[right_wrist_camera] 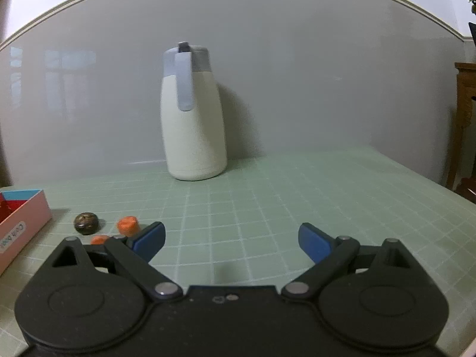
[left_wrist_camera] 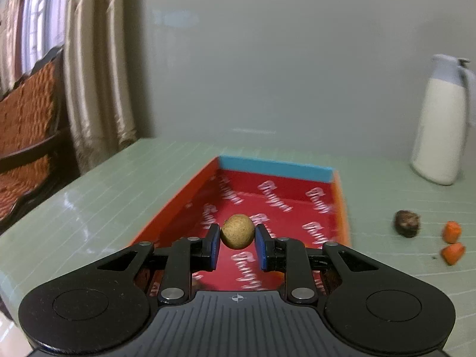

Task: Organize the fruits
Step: 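Carry the tan fruit with the left tool into the red box and release, then withdraw the left tool from the box while the right tool approaches a carrot piece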

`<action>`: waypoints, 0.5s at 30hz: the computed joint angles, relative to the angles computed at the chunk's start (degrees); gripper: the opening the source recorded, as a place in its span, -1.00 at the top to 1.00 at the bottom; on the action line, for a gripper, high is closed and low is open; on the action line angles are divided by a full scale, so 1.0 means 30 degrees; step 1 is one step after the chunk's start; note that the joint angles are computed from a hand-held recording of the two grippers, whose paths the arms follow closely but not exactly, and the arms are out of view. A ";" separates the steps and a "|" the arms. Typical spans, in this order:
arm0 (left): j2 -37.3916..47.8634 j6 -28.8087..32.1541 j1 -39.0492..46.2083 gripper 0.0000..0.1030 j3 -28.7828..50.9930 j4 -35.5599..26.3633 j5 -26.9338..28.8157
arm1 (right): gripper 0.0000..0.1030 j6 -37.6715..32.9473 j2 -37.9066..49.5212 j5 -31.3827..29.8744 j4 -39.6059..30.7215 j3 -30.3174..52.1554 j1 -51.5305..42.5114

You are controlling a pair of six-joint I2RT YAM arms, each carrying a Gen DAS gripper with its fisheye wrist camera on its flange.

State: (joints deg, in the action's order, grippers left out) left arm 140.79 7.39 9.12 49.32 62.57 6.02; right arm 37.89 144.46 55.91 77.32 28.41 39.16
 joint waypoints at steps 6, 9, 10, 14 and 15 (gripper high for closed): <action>0.0367 -0.0438 0.0525 0.50 0.1000 -0.1697 -0.0485 | -0.87 -0.0537 -0.0394 -0.0208 -0.0499 0.0583 0.0304; 0.0404 -0.0786 0.0786 0.50 0.1232 -0.2212 -0.0689 | -0.87 -0.0817 -0.0571 -0.0506 -0.0736 0.0933 0.0394; 0.0381 -0.0797 0.0876 0.50 0.1262 -0.2320 -0.0639 | -0.87 -0.0899 -0.0567 -0.0611 -0.0644 0.0931 0.0428; 0.0203 -0.0634 0.1070 0.50 0.1003 -0.2183 -0.0513 | -0.87 -0.1472 -0.0732 -0.0944 -0.1151 0.1708 0.0626; 0.0122 -0.0619 0.1167 0.50 0.0883 -0.2123 -0.0368 | -0.87 -0.1603 -0.0762 -0.1058 -0.1265 0.1896 0.0656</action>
State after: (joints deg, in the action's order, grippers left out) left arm 141.15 5.53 12.62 51.97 56.21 4.91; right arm 33.08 142.17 52.73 73.53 34.10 41.13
